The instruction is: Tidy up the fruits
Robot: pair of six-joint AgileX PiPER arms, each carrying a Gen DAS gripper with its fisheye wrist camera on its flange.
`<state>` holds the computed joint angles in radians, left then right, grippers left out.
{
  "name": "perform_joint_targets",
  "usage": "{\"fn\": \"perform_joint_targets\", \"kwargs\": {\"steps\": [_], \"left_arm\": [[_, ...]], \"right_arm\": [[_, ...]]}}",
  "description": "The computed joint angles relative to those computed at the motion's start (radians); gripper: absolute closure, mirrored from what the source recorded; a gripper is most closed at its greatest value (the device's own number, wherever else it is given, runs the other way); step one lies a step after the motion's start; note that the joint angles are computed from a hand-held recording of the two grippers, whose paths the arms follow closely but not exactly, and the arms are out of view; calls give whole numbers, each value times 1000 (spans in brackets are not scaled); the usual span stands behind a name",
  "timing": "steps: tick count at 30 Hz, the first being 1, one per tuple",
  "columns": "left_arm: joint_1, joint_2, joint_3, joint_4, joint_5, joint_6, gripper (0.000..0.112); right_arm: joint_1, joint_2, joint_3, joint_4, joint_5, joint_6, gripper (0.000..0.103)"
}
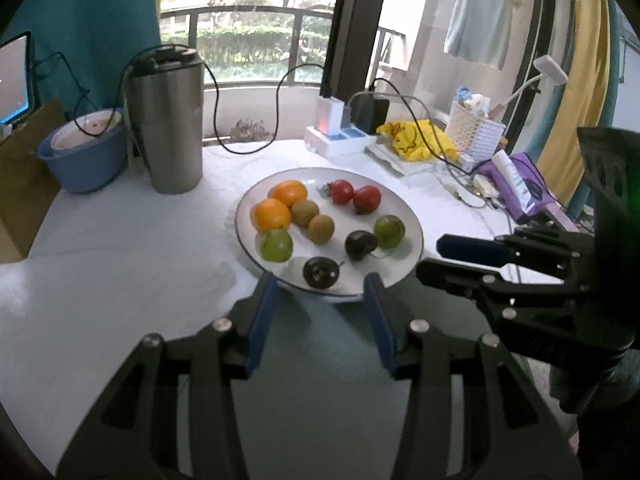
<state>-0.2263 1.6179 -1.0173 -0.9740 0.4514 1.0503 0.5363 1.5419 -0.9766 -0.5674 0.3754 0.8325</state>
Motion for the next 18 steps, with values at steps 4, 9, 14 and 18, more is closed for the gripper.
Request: {"fn": "perform_joint_targets", "kwargs": {"steps": [4, 9, 14, 18], "left_arm": [[14, -56, 49, -25, 5, 32, 66], [23, -144, 124, -48, -7, 78, 65], [41, -241, 201, -62, -1, 108, 65], [73, -317, 256, -89, 24, 134, 65]], "right_arm": [[57, -45, 29, -103, 46, 130, 71], [137, -99, 61, -202, 113, 267, 71], [237, -158, 95, -293, 197, 408, 71], [321, -194, 115, -343, 270, 498, 71]]}}
